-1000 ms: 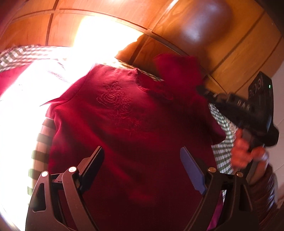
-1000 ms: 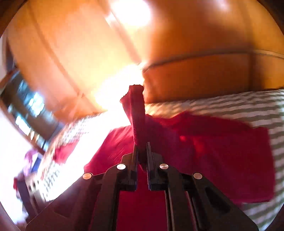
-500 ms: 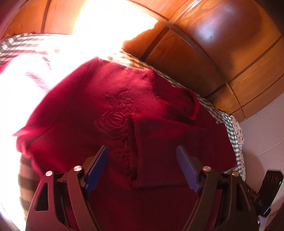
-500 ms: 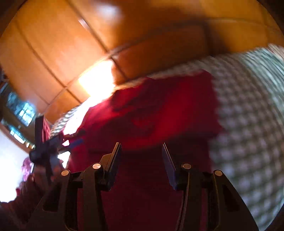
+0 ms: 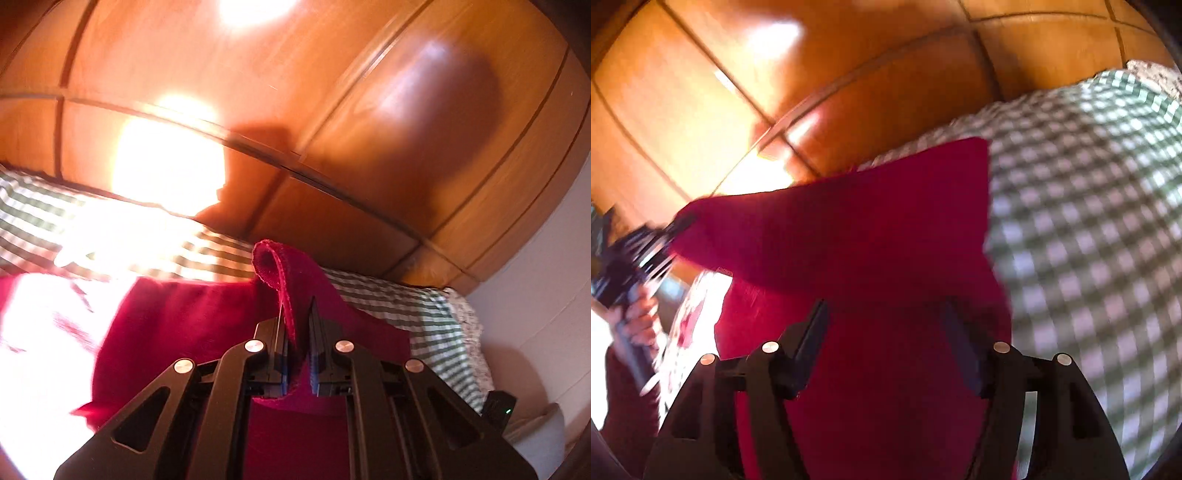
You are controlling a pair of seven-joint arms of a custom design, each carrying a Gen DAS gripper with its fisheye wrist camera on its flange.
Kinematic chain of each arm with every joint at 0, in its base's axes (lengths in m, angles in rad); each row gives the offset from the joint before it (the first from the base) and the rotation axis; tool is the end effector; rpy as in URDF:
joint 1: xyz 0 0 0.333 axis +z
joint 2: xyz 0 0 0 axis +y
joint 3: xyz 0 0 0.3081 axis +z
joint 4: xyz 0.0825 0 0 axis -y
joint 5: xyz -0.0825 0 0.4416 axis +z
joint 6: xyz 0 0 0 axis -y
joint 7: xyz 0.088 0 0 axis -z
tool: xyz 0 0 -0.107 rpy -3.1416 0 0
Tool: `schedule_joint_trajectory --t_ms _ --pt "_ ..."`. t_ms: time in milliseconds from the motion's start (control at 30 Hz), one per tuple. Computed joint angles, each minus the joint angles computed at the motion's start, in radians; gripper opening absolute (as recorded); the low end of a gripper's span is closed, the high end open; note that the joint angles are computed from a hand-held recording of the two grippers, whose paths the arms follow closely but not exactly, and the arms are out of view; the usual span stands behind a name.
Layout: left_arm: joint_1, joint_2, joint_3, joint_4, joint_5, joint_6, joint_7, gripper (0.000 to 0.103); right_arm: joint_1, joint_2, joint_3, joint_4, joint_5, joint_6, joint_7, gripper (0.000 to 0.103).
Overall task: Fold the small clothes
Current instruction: 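Fold the other sleeve over with the right gripper while the left holds the hem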
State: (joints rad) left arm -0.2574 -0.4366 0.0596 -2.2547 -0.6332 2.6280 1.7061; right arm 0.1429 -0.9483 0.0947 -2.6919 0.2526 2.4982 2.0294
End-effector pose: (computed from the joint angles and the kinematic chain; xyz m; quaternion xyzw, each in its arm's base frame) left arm 0.5234 -0.0864 0.6036 -0.6611 0.5984 -0.4480 0.0649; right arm 0.3741 0.0918 0.5657 -0.5231 0.7659 -0.0974 0.3608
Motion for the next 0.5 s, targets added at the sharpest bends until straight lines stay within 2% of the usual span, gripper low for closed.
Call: schedule_joint_trajectory --t_ms 67,167,233,300,400,500 --pt "0.042 0.016 -0.028 -0.004 0.075 -0.02 -0.057 0.007 0.007 0.015 -0.016 -0.007 0.019 0.009 0.001 0.064" --pt "0.083 0.066 -0.071 -0.007 0.188 -0.054 -0.133 0.007 0.016 -0.004 -0.013 -0.025 0.014 -0.028 -0.014 0.064" --pt "0.101 0.084 -0.096 -0.014 0.254 -0.072 -0.175 0.007 0.031 -0.023 -0.026 -0.026 0.02 -0.07 -0.032 0.066" --pt "0.095 0.093 -0.099 -0.026 0.269 -0.082 -0.187 0.009 0.045 -0.039 -0.029 -0.017 0.023 -0.107 -0.056 0.066" --pt "0.095 0.069 -0.101 -0.066 0.285 -0.064 -0.203 0.013 0.042 -0.015 -0.001 0.035 -0.013 -0.111 -0.106 0.066" --pt "0.104 0.055 -0.105 -0.072 0.329 -0.056 -0.241 0.015 -0.006 0.087 0.052 0.11 -0.075 -0.064 -0.097 0.066"
